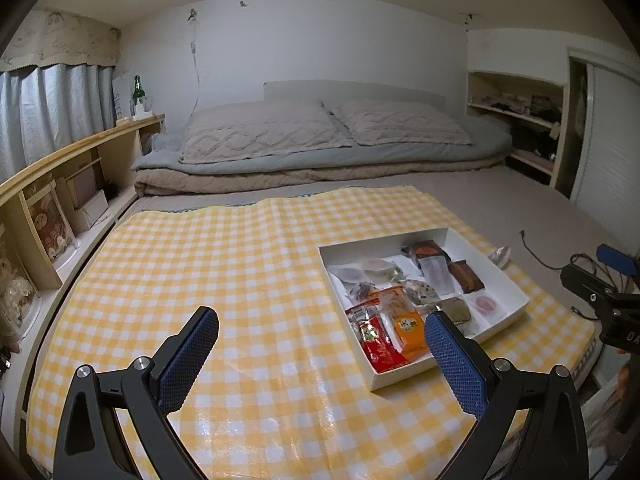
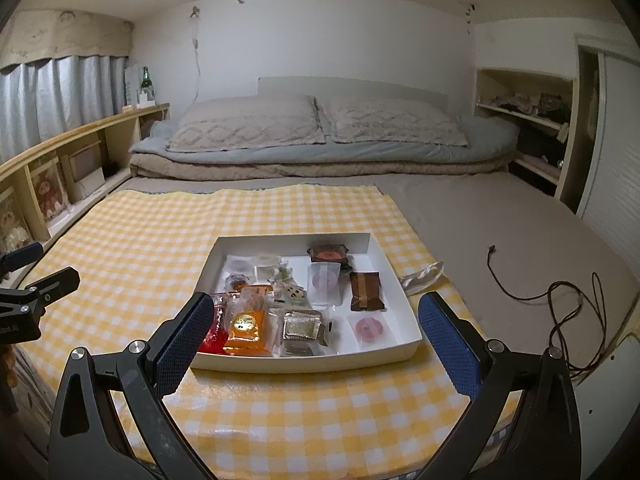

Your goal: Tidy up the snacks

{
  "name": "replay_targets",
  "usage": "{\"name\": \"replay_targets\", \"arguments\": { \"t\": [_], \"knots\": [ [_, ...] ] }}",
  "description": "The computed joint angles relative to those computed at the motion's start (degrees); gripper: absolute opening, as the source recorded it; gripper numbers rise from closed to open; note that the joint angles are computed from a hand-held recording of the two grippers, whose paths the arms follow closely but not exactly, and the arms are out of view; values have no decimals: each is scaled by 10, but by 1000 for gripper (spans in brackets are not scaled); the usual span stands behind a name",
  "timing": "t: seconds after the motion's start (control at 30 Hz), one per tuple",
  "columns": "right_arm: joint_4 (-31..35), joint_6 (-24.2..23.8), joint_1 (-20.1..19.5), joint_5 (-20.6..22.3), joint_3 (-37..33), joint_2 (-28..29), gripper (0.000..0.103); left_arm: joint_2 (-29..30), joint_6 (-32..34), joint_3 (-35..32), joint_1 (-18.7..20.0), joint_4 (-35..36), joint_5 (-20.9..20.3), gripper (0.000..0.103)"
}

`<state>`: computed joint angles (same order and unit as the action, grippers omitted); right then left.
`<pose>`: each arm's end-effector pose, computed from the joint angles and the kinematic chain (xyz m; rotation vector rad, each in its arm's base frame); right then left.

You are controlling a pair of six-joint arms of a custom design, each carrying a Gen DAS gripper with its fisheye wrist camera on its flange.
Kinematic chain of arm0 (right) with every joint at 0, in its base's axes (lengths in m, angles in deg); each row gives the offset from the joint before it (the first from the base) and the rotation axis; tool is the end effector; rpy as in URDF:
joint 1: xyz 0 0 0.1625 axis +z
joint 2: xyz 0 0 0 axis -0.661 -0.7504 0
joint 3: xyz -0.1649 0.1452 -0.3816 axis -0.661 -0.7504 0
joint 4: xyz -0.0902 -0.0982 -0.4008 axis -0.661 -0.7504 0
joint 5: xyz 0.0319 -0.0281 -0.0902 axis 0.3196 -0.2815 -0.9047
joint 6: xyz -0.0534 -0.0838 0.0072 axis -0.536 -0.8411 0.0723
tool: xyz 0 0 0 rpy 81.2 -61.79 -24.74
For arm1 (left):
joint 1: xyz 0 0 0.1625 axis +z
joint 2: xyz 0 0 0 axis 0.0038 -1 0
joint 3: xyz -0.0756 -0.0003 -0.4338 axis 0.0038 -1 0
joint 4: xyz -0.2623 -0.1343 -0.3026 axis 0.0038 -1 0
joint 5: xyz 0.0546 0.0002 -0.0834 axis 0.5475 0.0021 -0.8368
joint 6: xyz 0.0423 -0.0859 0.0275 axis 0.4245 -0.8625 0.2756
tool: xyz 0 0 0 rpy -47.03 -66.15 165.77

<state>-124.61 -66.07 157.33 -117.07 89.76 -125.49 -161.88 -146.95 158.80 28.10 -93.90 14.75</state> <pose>0.3053 -0.4590 0.2536 0.7847 -2.2113 0.9458 -0.2604 -0.4008 0.2423 0.2287 1.9671 -1.1543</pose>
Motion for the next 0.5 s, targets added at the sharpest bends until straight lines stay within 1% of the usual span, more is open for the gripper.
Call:
{"name": "replay_targets", "arguments": {
  "t": [0.2, 0.27, 0.33, 0.47, 0.5],
  "knots": [
    [-4, -9, 5, -1, -4, 9, 103, 0, 6, 3, 1, -10, 0, 103],
    [-5, -11, 5, -3, -4, 11, 103, 1, 16, 5, 3, -23, 0, 103],
    [-4, -13, 6, -5, -5, 13, 103, 0, 4, 2, 1, -8, -1, 103],
    [-5, -12, 6, -6, -6, 15, 103, 1, 18, 6, 3, -27, -1, 103],
    [-4, -11, 6, -5, -6, 15, 103, -1, 15, 6, 2, -23, -1, 103]
  ]
}}
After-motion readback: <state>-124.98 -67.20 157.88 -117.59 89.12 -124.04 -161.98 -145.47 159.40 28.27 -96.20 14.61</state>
